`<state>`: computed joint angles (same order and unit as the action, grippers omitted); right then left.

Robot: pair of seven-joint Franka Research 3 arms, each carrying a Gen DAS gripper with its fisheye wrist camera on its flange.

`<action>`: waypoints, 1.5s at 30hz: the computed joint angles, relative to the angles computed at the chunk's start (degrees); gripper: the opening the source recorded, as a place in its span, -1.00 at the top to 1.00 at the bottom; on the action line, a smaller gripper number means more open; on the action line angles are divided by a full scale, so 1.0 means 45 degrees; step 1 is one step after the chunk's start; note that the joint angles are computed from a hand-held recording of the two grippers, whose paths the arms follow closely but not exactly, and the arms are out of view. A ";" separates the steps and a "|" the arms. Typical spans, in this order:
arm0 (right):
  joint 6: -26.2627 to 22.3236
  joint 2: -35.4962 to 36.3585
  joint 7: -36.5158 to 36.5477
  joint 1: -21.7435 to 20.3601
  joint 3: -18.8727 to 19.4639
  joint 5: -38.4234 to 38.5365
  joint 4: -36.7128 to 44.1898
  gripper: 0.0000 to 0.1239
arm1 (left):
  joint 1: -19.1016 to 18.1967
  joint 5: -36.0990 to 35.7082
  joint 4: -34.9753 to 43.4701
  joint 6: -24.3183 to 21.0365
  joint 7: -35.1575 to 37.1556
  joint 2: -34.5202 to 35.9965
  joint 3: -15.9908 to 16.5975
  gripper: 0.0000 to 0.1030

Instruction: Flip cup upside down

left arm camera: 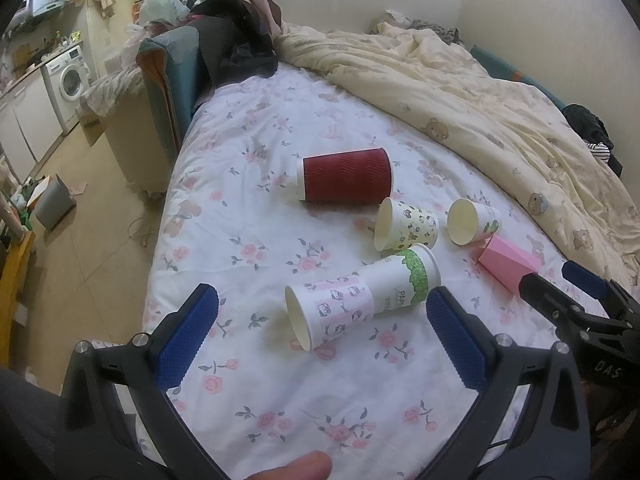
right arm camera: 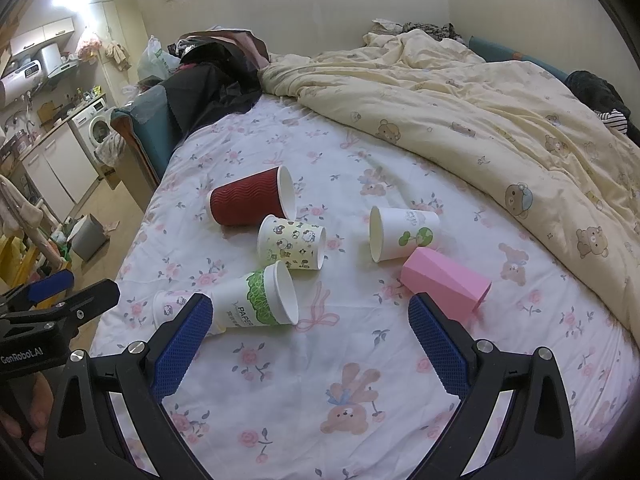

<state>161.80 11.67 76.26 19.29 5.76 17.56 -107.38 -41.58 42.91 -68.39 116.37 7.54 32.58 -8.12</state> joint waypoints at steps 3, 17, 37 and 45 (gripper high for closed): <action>0.0020 -0.0009 0.0043 0.0041 -0.0011 -0.0058 -0.0026 -0.62 | 0.0010 -0.0003 -0.0063 0.0059 -0.0078 -0.0047 0.0000 -0.99; -0.0040 0.0098 0.0138 0.0136 -0.0052 -0.0428 0.0035 -0.62 | -0.0004 0.0279 -0.0294 0.0048 -0.0257 -0.0250 0.0003 -0.99; -0.1530 0.0359 -0.0793 -0.0246 0.0245 0.0322 0.1062 -0.62 | 0.0195 -0.0088 0.0221 -0.0472 0.0421 -0.0144 -0.0068 -0.99; -0.3513 0.2399 -0.1318 -0.0010 0.0078 -0.0143 0.4803 -0.62 | 0.0837 -0.0711 0.1043 -0.1048 0.0931 0.0080 0.0133 -0.99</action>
